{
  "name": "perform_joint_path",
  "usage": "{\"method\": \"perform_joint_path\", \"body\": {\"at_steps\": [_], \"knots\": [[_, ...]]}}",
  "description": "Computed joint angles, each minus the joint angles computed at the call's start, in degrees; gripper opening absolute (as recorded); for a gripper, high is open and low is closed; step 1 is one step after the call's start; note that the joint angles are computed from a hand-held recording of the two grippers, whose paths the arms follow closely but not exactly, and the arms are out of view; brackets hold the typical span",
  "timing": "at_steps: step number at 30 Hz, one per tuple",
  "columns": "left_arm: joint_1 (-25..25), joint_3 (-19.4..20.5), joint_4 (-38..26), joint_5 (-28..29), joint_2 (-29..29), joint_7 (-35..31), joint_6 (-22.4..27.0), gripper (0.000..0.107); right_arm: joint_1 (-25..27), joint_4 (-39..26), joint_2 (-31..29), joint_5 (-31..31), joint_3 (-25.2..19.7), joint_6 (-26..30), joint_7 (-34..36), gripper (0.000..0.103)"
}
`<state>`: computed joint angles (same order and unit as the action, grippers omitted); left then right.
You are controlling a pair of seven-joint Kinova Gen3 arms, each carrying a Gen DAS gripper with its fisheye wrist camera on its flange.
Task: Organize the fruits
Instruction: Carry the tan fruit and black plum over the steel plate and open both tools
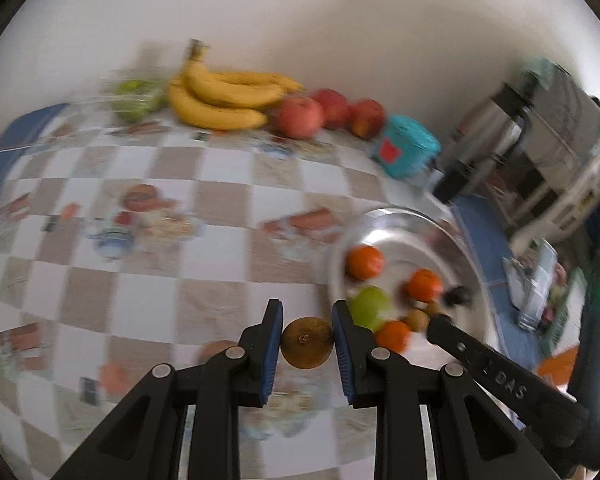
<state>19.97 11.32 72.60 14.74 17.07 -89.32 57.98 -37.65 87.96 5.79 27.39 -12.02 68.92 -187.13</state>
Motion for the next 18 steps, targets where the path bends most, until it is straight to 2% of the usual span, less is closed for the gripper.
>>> {"method": "perform_joint_path", "body": {"at_steps": [5,11,18], "knots": [[1.28,2.02,-0.11,2.45,1.69,-3.31,-0.79,0.027,0.88,1.88,-1.87,-0.07,-0.12,0.91,-1.47,0.024],[3.80,2.14,0.05,1.37,3.00,-4.50,-2.24,0.027,2.64,3.49,-3.22,-1.36,-0.78,0.90,-1.78,0.024],[5.84,1.32,-1.30,-1.48,5.26,-2.89,-0.99,0.027,4.94,4.89,-2.60,-6.20,-0.26,-2.76,1.53,0.024]]}}
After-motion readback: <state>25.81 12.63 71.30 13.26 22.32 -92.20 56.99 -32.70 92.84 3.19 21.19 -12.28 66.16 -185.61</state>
